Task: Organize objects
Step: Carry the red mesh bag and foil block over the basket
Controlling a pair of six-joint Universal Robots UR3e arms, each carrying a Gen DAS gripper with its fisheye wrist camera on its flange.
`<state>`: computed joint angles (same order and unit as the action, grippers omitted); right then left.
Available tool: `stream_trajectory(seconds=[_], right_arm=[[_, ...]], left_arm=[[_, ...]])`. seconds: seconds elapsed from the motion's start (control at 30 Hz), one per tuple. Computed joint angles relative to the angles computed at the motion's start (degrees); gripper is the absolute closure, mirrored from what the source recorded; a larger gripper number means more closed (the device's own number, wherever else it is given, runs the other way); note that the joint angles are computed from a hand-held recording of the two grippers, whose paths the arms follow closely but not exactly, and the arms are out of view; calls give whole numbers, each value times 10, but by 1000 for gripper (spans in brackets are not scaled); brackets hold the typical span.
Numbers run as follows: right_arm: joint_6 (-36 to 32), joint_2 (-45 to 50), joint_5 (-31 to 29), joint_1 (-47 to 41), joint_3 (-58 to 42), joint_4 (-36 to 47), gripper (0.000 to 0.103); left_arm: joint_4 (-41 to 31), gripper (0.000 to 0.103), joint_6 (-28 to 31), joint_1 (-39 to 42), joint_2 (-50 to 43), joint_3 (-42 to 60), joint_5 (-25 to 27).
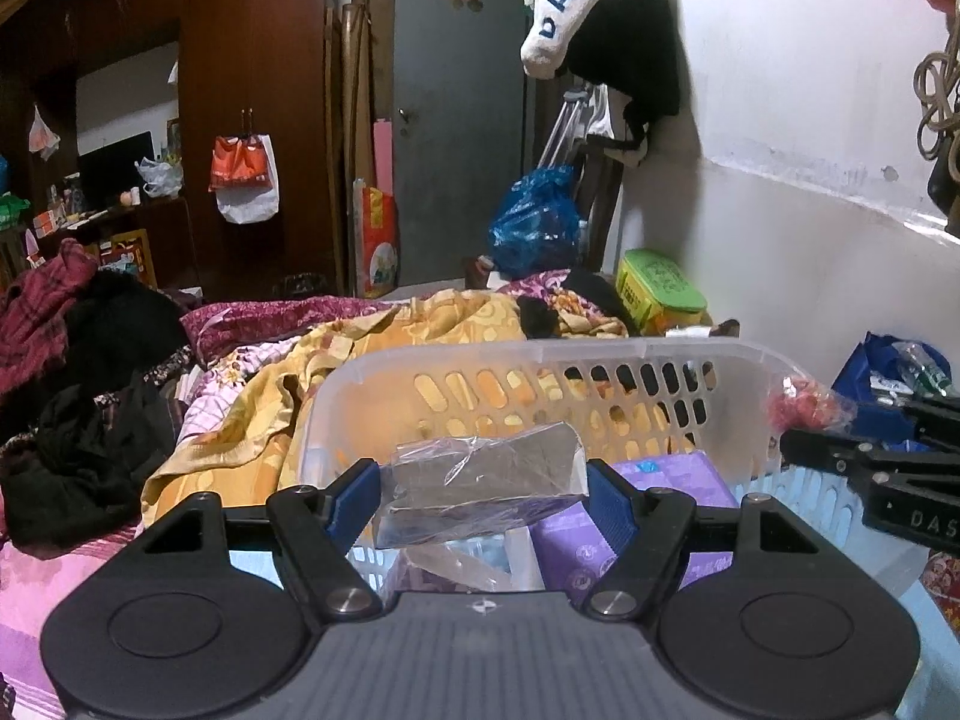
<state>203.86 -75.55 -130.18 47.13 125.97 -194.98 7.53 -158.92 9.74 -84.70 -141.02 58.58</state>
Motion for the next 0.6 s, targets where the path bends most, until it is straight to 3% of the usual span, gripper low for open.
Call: stream_trajectory(seconds=[0.6], right_arm=[[5,-29,45,-25,11,45,58]], left_arm=[[-63,26,-13,-71,-21,67,93]])
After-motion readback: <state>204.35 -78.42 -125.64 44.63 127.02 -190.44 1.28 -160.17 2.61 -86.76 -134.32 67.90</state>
